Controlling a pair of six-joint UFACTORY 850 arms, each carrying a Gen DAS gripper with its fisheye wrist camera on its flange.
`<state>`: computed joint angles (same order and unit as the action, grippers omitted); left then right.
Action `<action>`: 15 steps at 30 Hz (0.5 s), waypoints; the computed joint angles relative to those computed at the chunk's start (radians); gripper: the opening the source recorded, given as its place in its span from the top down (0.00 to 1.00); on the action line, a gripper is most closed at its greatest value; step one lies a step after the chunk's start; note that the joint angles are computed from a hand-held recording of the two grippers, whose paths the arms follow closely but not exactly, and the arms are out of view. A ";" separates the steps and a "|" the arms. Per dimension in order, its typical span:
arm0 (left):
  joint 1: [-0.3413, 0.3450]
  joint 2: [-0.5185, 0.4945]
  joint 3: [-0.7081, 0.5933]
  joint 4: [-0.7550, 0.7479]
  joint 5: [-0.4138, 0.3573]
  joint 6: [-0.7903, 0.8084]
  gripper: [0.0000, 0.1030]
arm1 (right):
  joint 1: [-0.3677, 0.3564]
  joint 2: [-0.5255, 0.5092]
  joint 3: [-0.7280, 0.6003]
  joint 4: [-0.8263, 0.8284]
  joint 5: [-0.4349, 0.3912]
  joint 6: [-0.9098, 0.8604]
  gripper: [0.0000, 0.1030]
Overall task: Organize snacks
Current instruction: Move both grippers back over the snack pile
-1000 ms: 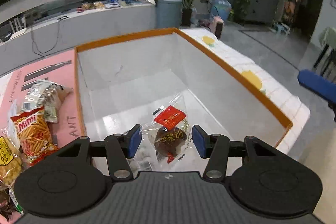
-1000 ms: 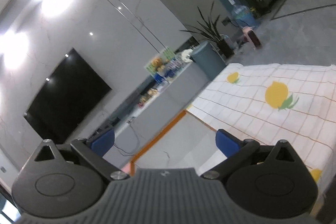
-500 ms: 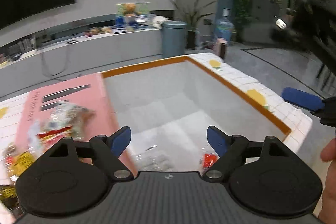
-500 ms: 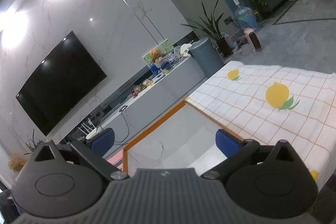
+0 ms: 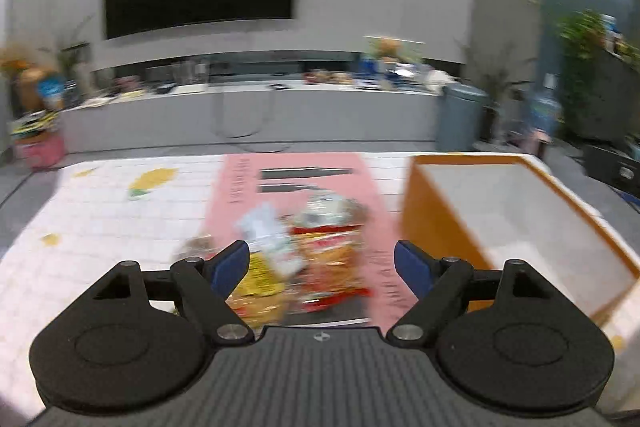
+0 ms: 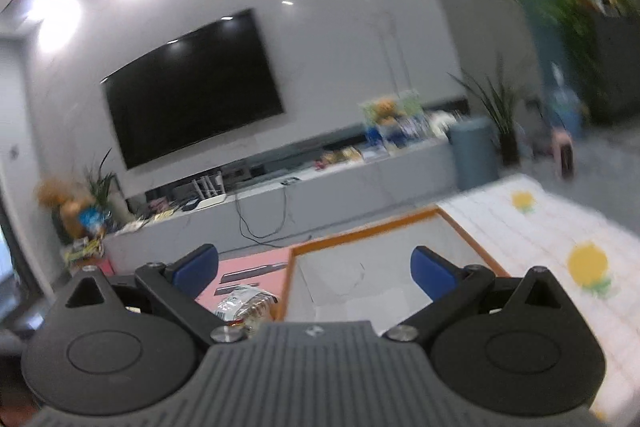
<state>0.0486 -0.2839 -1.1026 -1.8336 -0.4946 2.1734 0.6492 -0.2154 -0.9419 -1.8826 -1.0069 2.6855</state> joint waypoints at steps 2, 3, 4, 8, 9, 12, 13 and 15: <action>0.018 -0.014 -0.024 0.060 0.010 -0.092 0.07 | 0.010 -0.017 -0.009 -0.028 -0.008 -0.039 0.03; 0.030 -0.022 -0.036 0.093 0.003 -0.138 0.07 | 0.018 -0.031 -0.015 -0.040 -0.031 -0.037 0.03; 0.041 -0.028 -0.045 0.105 -0.006 -0.167 0.07 | 0.029 -0.047 -0.020 -0.047 -0.061 -0.018 0.03; 0.067 -0.072 -0.101 0.160 0.001 -0.259 0.07 | 0.043 -0.084 -0.042 -0.118 -0.059 -0.010 0.03; 0.073 -0.089 -0.121 0.185 0.010 -0.294 0.07 | 0.046 -0.097 -0.056 -0.129 -0.045 -0.026 0.03; 0.097 -0.120 -0.150 0.247 0.038 -0.365 0.06 | 0.046 -0.130 -0.089 -0.171 0.026 -0.016 0.03; 0.104 -0.127 -0.155 0.272 0.044 -0.386 0.07 | 0.043 -0.141 -0.101 -0.189 0.060 0.000 0.03; 0.114 -0.147 -0.175 0.327 0.056 -0.441 0.07 | 0.031 -0.164 -0.123 -0.239 0.133 0.030 0.03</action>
